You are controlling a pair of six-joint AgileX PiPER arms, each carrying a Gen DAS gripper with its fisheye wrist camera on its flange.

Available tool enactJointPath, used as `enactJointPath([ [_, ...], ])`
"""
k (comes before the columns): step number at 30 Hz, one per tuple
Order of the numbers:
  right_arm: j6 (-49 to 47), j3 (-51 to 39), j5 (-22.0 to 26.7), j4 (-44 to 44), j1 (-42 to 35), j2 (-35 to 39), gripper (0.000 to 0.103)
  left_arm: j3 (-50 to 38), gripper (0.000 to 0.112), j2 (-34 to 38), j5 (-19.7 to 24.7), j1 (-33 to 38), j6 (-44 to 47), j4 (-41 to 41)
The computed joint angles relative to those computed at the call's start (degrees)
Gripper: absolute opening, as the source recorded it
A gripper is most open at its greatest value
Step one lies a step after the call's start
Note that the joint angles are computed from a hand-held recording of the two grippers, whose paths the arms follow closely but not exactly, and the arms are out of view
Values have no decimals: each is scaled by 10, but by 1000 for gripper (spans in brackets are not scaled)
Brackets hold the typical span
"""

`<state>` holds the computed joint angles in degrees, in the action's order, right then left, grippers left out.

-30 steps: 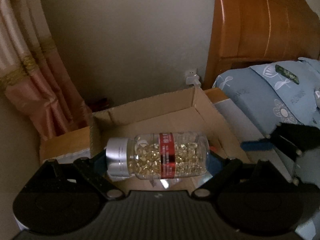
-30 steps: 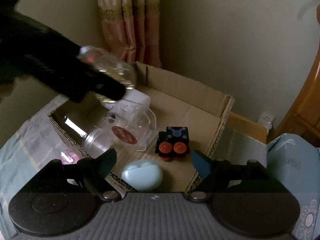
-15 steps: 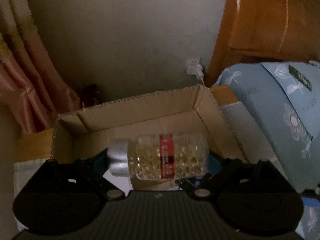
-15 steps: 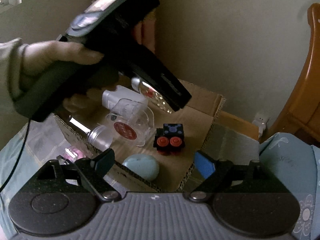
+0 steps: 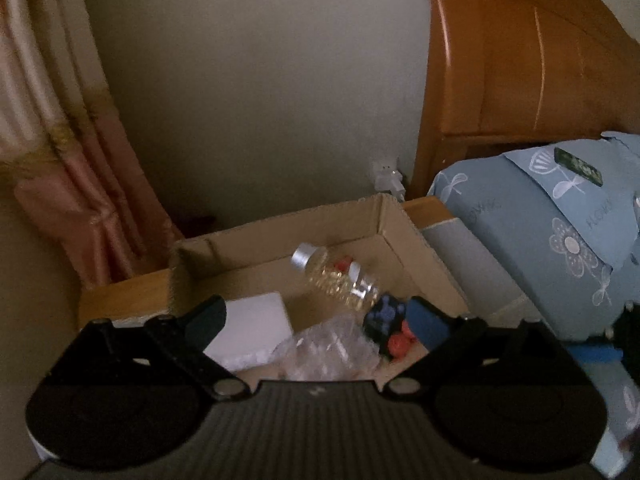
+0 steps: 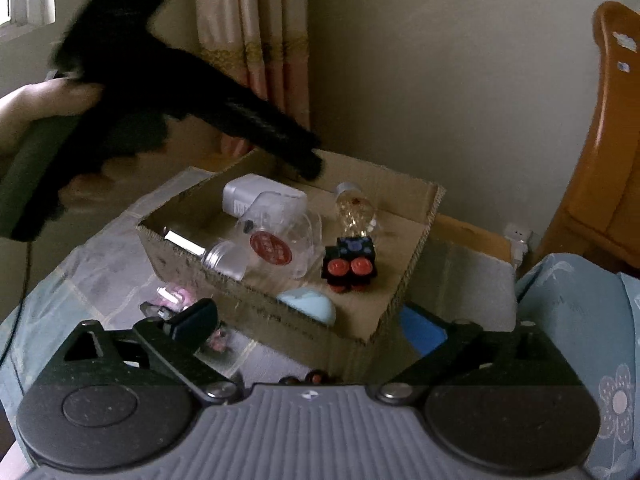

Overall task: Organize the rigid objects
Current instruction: 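Withdraw both open tools from the box toward the remaining items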

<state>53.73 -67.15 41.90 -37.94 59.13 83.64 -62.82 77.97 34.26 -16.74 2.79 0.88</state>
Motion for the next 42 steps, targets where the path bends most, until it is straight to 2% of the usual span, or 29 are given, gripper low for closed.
enactJointPath([
  [6, 103, 52, 25, -72, 67, -27, 102, 109, 98, -111, -16, -10, -73, 75],
  [8, 146, 79, 18, -101, 88, -38, 103, 155, 100, -150, -35, -11, -99, 88],
  [11, 200, 117, -8, -128, 112, -49, 103, 223, 102, -203, -55, 5, -102, 65],
  [13, 212, 129, -18, -133, 126, -48, 103, 257, 102, -227, -41, -8, -158, 116],
  [16, 212, 140, -36, -134, 139, -45, 103, 306, 102, -249, -24, -52, -291, 232],
  [20, 219, 146, -66, -144, 140, -32, 103, 354, 102, -280, -20, -39, -296, 192],
  [24, 226, 143, -113, -157, 122, -9, 103, 380, 102, -330, 32, -90, -412, 263],
  [25, 230, 138, -119, -162, 118, -1, 103, 384, 102, -342, 41, -94, -418, 264],
  [27, 241, 131, -134, -177, 110, 14, 103, 385, 102, -360, 49, -81, -386, 233],
  [30, 212, 113, -147, -172, 100, 38, 103, 385, 102, -371, 68, -87, -406, 244],
  [32, 198, 102, -143, -169, 98, 51, 103, 388, 102, -378, 56, -63, -373, 218],
  [37, 136, 109, -171, -96, 73, 54, 103, 397, 102, -381, 35, -7, -304, 161],
  [39, 159, 116, -153, -111, 86, 47, 103, 399, 102, -378, 27, 19, -260, 123],
  [42, 144, 121, -129, -76, 99, 30, 103, 402, 102, -377, 19, 43, -219, 86],
])
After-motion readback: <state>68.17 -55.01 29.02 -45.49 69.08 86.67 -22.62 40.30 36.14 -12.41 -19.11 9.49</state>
